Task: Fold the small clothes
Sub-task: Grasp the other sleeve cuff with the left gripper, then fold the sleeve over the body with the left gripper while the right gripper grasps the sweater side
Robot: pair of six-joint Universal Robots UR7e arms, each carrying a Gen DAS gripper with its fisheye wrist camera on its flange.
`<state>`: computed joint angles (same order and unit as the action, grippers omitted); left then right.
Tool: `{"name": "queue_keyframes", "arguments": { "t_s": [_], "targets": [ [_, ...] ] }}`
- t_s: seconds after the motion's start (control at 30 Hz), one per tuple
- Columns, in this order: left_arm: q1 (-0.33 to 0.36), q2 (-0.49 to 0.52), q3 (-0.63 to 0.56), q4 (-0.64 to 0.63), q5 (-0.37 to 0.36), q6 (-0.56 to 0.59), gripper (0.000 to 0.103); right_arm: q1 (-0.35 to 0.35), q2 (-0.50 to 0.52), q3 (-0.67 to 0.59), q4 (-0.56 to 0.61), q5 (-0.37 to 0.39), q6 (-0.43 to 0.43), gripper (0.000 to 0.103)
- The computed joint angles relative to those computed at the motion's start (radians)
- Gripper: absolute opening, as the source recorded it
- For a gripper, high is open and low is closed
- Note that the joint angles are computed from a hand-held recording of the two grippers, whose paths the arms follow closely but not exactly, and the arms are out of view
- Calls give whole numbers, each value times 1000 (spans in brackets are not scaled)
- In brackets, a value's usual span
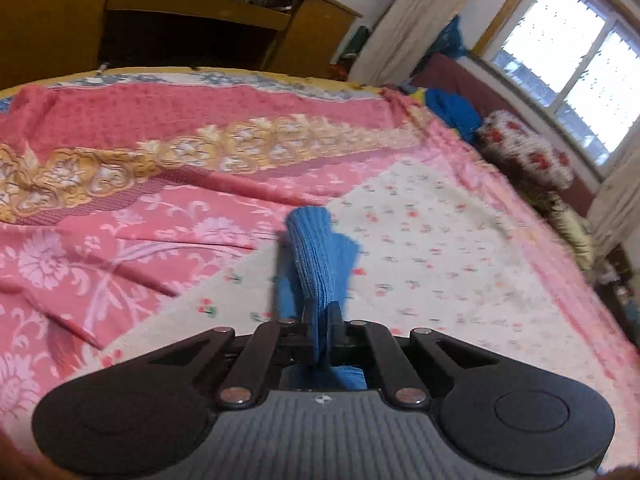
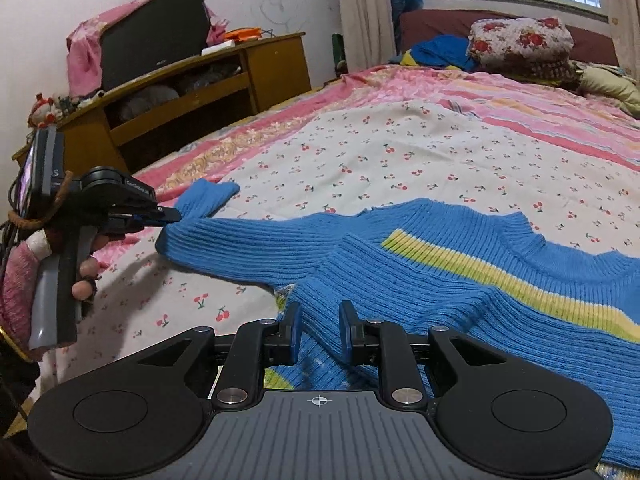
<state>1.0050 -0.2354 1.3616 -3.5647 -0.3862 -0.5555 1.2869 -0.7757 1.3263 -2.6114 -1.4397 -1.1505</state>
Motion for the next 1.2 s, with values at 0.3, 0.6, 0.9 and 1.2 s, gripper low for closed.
{"name": "queue_keyframes", "arguments": {
  "t_s": [0.3,0.6,0.9,1.2],
  "targets": [
    [-79,85,-93,-67,-240,246,10,-15,-9,-34,-3,32,105,21],
    [-107,156,-139,160,-305,226,11,-26,13,-131,101,5,254,33],
    [-115,174,-119,115,-296,272,11,15,65,-190,203,-29,306,38],
    [-113,169,-88,63,-328,295,11,57,145,-252,189,-142,385,11]
  ]
}}
